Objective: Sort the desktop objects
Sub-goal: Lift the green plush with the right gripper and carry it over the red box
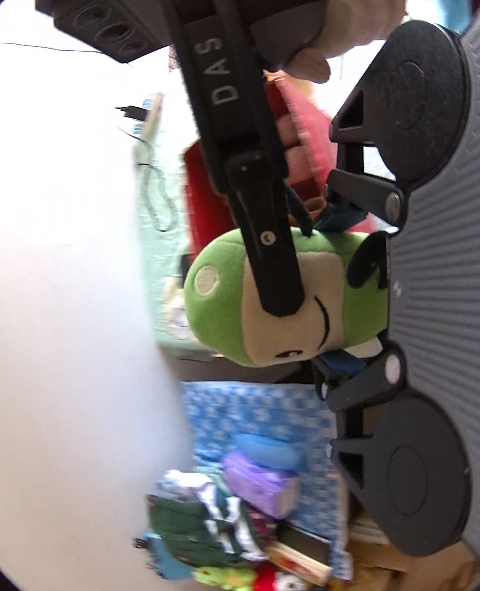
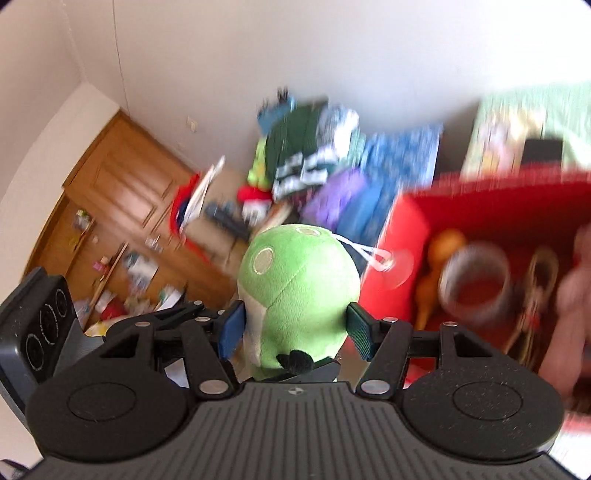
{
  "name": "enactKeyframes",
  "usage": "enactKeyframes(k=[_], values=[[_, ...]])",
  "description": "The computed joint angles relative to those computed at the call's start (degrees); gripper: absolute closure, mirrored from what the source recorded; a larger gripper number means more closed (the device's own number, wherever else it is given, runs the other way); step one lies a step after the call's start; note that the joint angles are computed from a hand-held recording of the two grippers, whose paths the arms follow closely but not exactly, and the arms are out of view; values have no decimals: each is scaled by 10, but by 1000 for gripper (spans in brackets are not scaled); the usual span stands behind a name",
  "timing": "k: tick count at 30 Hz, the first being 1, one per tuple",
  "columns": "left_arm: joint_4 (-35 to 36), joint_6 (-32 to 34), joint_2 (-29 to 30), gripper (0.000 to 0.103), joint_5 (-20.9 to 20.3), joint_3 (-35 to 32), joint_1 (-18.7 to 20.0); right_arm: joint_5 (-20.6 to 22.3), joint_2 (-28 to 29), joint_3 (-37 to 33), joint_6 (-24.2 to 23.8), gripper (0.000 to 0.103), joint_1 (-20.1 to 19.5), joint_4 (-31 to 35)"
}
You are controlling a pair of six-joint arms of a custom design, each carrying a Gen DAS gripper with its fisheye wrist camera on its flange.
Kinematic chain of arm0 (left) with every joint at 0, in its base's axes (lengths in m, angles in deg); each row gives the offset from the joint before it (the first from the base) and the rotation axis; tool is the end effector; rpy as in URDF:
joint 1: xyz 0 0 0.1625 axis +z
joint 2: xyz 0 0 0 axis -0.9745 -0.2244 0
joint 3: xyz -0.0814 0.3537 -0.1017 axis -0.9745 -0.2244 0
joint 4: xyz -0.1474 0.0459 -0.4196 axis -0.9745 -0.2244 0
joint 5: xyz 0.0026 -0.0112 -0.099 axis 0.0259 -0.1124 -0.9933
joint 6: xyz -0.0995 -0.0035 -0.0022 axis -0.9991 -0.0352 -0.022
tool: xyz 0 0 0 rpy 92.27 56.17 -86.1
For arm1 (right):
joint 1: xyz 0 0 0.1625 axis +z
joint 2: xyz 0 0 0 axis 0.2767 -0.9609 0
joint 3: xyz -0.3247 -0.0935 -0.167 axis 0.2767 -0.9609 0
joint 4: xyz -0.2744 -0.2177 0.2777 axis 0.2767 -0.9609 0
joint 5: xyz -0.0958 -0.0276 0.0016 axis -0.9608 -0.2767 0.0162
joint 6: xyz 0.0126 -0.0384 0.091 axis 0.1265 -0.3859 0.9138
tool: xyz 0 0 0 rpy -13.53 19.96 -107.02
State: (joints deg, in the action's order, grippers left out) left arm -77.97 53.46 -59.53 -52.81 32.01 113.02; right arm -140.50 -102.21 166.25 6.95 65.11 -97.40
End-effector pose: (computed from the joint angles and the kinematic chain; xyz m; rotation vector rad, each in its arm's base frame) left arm -0.3986 -0.5459 0.0374 0.8386 2.2546 -0.7227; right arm 0.0630 -0.6369 0.3353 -0.4921 2.8564 -0.9682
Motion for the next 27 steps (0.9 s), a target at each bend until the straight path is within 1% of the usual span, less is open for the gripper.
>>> enactKeyframes(k=[2, 4, 6, 7, 9, 11, 14, 17, 18, 20, 21, 22, 23, 25, 27], values=[[-49, 44, 20, 36, -22, -21, 20, -12, 16, -4, -10, 41, 1, -47], [-90, 61, 38, 34, -52, -34, 38, -32, 36, -11, -30, 41, 1, -85], [-74, 51, 56, 36, -76, -61, 57, -60, 57, -21, -44, 41, 0, -107], [-63, 47, 66, 36, -86, -76, 68, -69, 68, -27, -40, 41, -2, -114], [-35, 24, 78, 36, -102, -91, 76, -79, 85, -42, -25, 41, -8, -109], [-22, 13, 86, 36, -102, -95, 74, -77, 94, -55, -11, 41, -16, -94], [-13, 19, 95, 36, -100, -101, 79, -78, 101, -60, -4, 41, -23, -85], [-25, 39, 95, 35, -92, -93, 80, -68, 108, -63, 2, 41, -28, -87], [-25, 42, 95, 33, -90, -91, 79, -76, 109, -64, 5, 41, -28, -85], [-29, 43, 87, 31, -92, -83, 77, -119, 116, -66, -6, 41, -21, -89], [-36, 46, 82, 30, -97, -77, 76, -120, 117, -63, -12, 41, -22, -91], [-44, 54, 77, 28, -104, -71, 78, -106, 115, -60, -10, 40, -26, -88], [-51, 57, 73, 24, -106, -66, 77, -100, 114, -62, -3, 40, -28, -80], [-44, 51, 70, 26, -112, -66, 79, -92, 116, -66, 12, 38, -31, -70], [-35, 44, 69, 31, -125, -68, 81, -74, 117, -71, 28, 38, -34, -49]])
